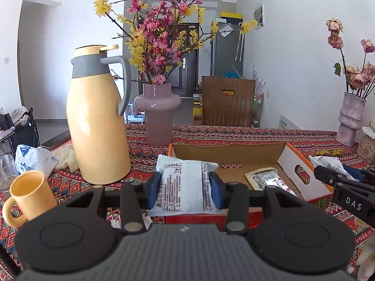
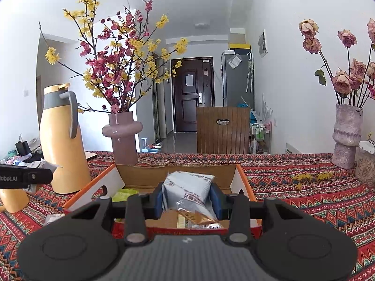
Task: Organize snacks
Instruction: 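Carry the left tool's white packet while the right tool carries its packet over the box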
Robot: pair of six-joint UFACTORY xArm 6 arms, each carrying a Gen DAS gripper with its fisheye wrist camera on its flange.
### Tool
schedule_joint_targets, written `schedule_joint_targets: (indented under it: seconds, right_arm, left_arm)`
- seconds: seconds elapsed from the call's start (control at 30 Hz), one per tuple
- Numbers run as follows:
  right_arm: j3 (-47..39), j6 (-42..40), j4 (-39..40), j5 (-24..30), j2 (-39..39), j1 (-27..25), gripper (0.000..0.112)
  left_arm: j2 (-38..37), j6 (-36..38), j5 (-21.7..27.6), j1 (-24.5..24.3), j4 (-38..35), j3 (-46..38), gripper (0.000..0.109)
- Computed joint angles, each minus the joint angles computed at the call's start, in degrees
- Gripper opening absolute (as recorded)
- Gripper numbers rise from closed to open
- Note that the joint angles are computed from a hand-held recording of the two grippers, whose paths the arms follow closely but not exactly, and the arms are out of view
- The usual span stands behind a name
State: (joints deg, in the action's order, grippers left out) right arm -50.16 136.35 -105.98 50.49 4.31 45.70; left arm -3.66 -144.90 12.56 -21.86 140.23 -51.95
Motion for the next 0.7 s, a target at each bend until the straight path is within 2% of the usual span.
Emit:
schedule_joint_targets:
  seconds: [0.43, 0.53, 0.63, 0.7]
  right_arm:
    - [-13.2, -8.0, 0.2, -10.5, 9.6, -9.1, 0.039]
    - [-15.9, -8.4, 0.7, -12.2, 12.4, -10.7, 0.039]
    - [-16.7, -7.2, 0.4, -13.9, 13.8, -11.8, 0.039]
    - [-16.9, -6.6, 0.4, -13.9, 14.3, -12.0, 0.039]
  left_arm:
    - [14.7, 13.4, -1.5, 1.5, -13.7, -16.4, 0.045]
    - [18.3, 15.8, -1.0, 1.9, -16.4, -19.5, 0.045]
    - [22.0, 14.1, -1.1, 2.5, -15.9, -22.3, 0.045]
    - [24.0, 16.7, -0.8, 2.6, -18.2, -23.2, 0.045]
